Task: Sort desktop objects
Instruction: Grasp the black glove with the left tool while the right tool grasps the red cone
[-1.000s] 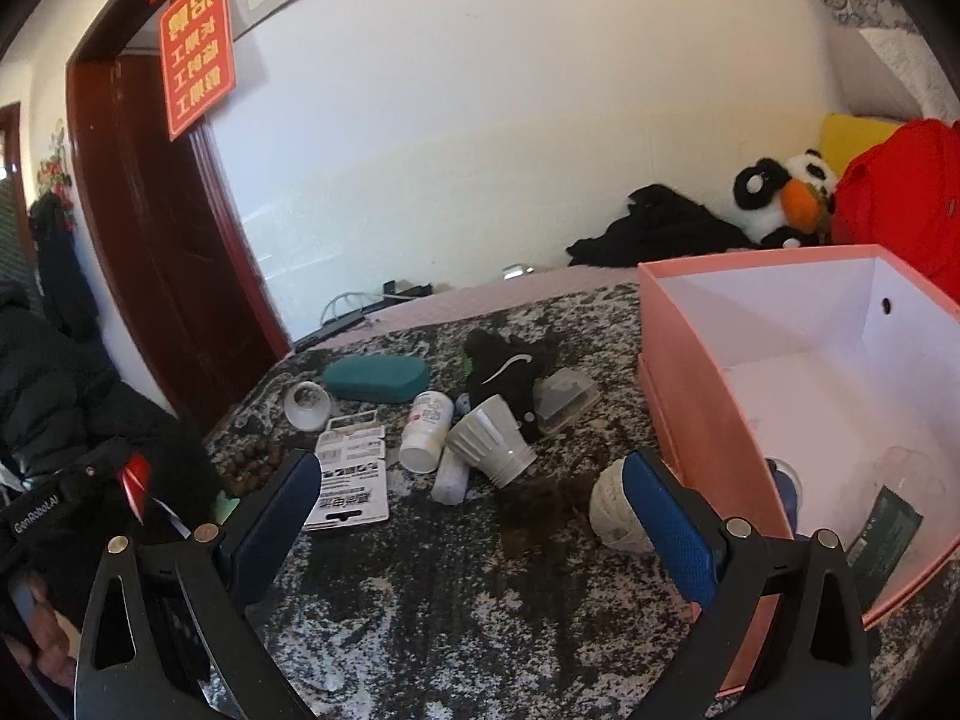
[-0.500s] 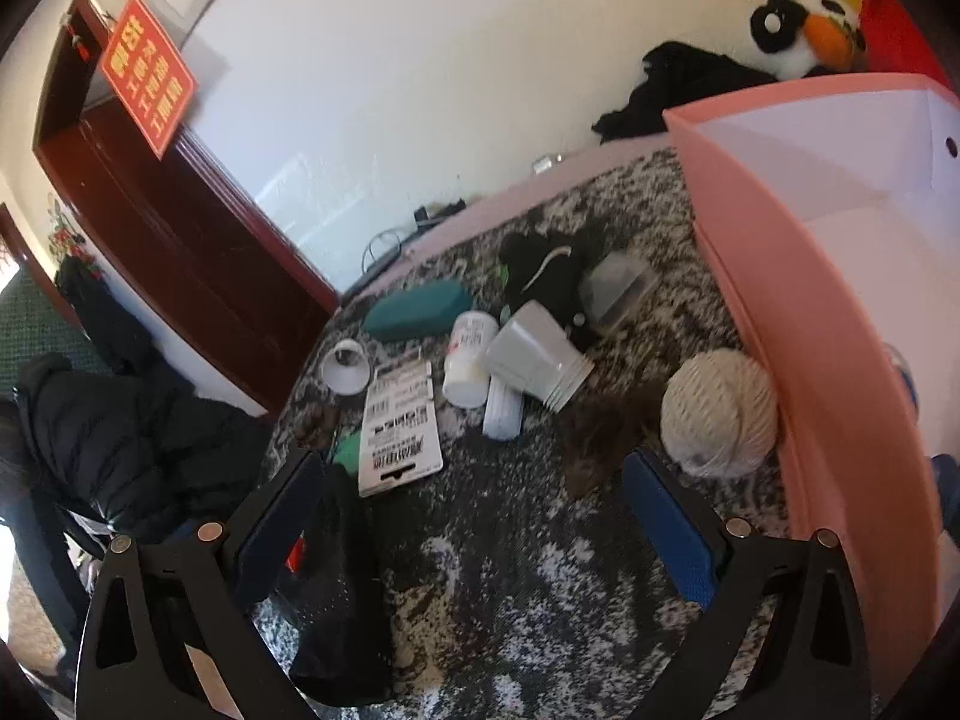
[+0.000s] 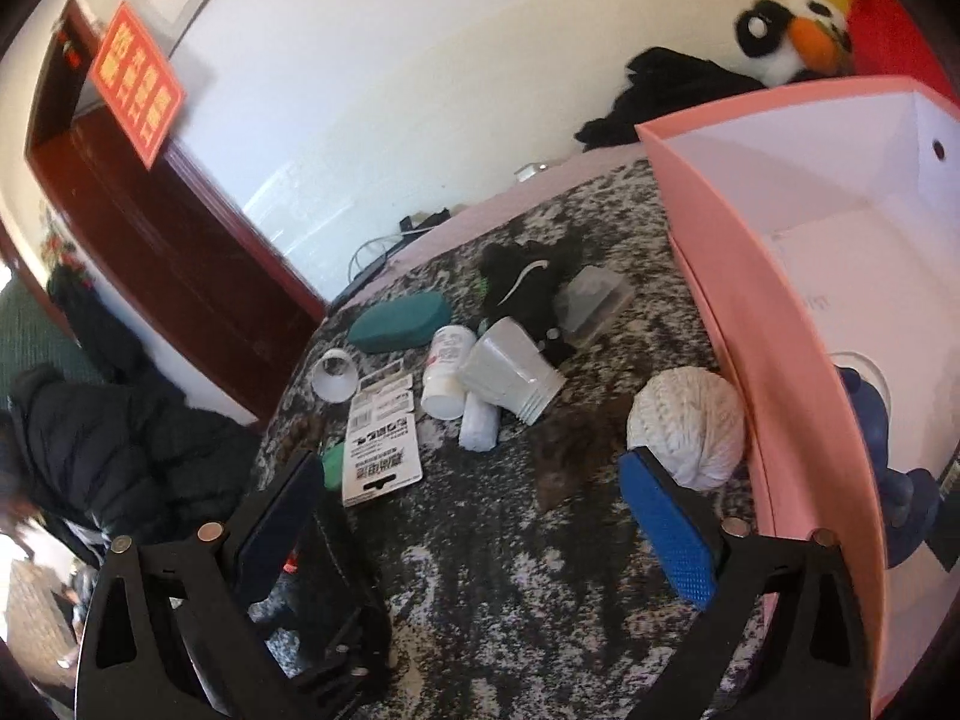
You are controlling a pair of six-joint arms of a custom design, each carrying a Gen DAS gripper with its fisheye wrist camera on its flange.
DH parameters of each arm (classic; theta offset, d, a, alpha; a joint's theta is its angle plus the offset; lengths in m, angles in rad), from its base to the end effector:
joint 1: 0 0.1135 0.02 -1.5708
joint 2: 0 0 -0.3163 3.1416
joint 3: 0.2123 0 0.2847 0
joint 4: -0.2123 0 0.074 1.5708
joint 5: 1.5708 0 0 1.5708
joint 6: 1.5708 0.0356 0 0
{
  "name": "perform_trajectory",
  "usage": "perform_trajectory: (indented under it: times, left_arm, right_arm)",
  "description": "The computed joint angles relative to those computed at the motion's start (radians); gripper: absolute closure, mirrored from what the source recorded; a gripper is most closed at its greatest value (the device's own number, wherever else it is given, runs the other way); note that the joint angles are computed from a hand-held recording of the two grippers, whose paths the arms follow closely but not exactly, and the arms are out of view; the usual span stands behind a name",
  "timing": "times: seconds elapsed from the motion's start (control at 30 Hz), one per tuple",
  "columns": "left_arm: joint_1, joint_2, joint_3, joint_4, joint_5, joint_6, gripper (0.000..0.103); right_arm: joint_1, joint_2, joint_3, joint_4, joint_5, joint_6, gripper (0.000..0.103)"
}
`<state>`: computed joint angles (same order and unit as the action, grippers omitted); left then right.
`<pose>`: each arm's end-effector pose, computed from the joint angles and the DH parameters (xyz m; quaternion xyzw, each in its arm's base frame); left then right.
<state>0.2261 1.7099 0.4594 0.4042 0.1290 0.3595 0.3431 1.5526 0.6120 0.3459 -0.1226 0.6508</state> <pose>0.2747 0.0585 0.0996 0.0850 0.9296 0.0444 0.3560 0.2973 0.1108 0.1790 0.1067 0.8756 0.2707 0.3856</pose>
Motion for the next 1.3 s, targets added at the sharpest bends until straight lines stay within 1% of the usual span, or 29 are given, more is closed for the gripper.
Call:
perform_trajectory:
  times: [0.03, 0.1, 0.2, 0.27, 0.37, 0.47, 0.6, 0.7, 0.77, 0.83, 0.87, 1.0, 1.1, 1.13, 1.2, 1.23, 1.3]
  left_arm:
    - [-0.003, -0.03, -0.008, -0.017, 0.035, 0.008, 0.087]
    - [-0.013, -0.113, -0.032, -0.048, 0.11, 0.025, 0.089]
    - [-0.003, -0.322, -0.095, -0.048, 0.204, 0.041, 0.089]
    - [0.066, -0.473, -0.096, -0.099, 0.309, 0.026, 0.088]
    - [0.155, -0.551, -0.061, -0.144, 0.38, 0.004, 0.086]
    - [0.241, -0.472, 0.007, -0.153, 0.374, -0.016, 0.086]
    - [0.341, -0.333, 0.104, -0.172, 0.337, -0.053, 0.086]
    - [0.422, -0.274, 0.155, -0.173, 0.332, -0.081, 0.086]
    - [0.466, -0.247, 0.176, -0.161, 0.334, -0.096, 0.085]
    - [0.502, -0.233, 0.191, -0.157, 0.344, -0.105, 0.085]
    - [0.514, -0.229, 0.196, -0.158, 0.348, -0.104, 0.085]
    - [0.536, -0.216, 0.207, -0.157, 0.354, -0.091, 0.083]
    - [0.533, -0.197, 0.223, -0.16, 0.35, -0.069, 0.082]
    - [0.534, -0.192, 0.228, -0.162, 0.352, -0.064, 0.082]
    - [0.534, -0.185, 0.237, -0.167, 0.356, -0.068, 0.082]
    - [0.536, -0.184, 0.245, -0.177, 0.364, -0.072, 0.082]
    - [0.536, -0.182, 0.257, -0.196, 0.379, -0.081, 0.082]
  right_arm:
    - [0.0, -0.001, -0.002, 0.001, -0.002, -0.001, 0.003]
    - [0.013, -0.004, 0.001, -0.007, 0.022, -0.013, 0.003]
    - [0.038, -0.008, 0.009, -0.027, 0.069, -0.038, 0.003]
    - [0.041, -0.015, 0.006, -0.021, 0.076, -0.044, 0.003]
    - [0.043, -0.018, 0.003, -0.013, 0.077, -0.047, 0.003]
    - [0.056, 0.0, 0.014, -0.02, 0.089, -0.047, 0.003]
    - [0.149, 0.05, 0.058, -0.03, 0.147, -0.081, 0.004]
    - [0.294, 0.15, 0.145, -0.043, 0.238, -0.173, 0.009]
    - [0.385, 0.233, 0.217, -0.049, 0.278, -0.248, 0.014]
    - [0.454, 0.319, 0.299, -0.064, 0.28, -0.3, 0.015]
    - [0.473, 0.358, 0.335, -0.069, 0.268, -0.3, 0.015]
    - [0.514, 0.494, 0.47, -0.102, 0.217, -0.257, 0.015]
    - [0.521, 0.582, 0.551, -0.157, 0.229, -0.24, 0.016]
    - [0.517, 0.619, 0.586, -0.189, 0.216, -0.235, 0.026]
    - [0.514, 0.636, 0.594, -0.192, 0.235, -0.245, 0.046]
    - [0.514, 0.639, 0.592, -0.187, 0.249, -0.252, 0.051]
    - [0.503, 0.621, 0.564, -0.156, 0.241, -0.241, 0.051]
